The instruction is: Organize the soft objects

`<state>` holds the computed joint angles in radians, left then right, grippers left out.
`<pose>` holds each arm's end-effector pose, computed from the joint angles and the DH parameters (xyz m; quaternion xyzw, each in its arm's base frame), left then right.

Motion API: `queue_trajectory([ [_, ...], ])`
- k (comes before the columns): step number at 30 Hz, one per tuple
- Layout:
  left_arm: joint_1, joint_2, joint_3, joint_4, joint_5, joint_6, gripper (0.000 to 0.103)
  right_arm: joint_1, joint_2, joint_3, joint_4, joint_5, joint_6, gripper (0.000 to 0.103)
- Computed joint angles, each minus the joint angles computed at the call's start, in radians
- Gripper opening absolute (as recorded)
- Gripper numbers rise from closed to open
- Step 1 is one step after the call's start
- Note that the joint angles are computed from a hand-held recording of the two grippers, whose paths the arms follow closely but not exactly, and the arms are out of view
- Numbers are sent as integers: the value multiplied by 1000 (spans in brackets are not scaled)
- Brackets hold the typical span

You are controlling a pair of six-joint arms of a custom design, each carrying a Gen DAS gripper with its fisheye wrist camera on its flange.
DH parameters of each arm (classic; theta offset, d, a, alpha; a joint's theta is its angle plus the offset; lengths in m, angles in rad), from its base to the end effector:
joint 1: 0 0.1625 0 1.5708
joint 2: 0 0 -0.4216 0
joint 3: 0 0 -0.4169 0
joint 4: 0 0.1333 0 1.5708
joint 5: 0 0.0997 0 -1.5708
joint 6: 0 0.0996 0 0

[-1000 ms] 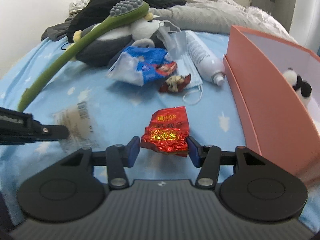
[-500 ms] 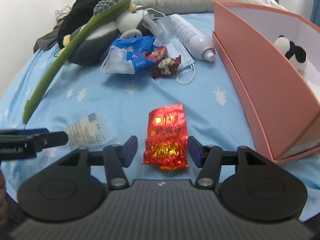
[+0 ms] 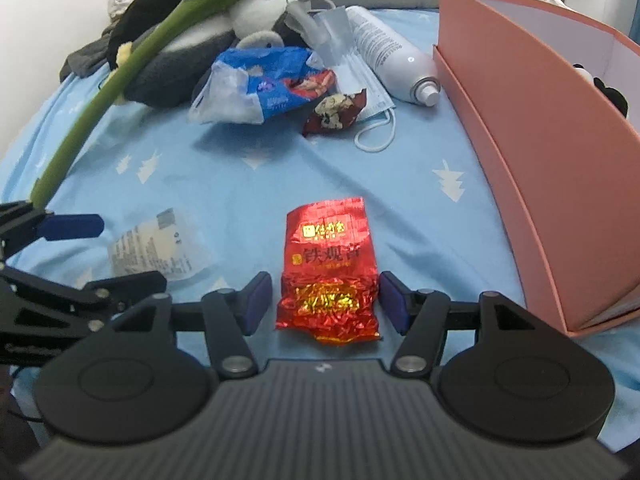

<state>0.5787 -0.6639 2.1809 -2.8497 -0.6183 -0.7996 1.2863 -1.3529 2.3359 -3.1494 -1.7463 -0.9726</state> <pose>-0.2492 -0.4190 -0.0736 0.1390 0.8731 -0.2894 0.3668 -0.0178 -0.4739 0.2020 0.2970 -0.9052 0.1872 0.2396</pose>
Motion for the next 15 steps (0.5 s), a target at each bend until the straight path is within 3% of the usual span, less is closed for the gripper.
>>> queue_trajectory([
  [9,38,23,-1,-85,-21,25,87,2,11,-4,0,-9,-31,63],
  [15,33,37,3,-114,11,-32,73,4,9,-6,6,-10,-48,56],
])
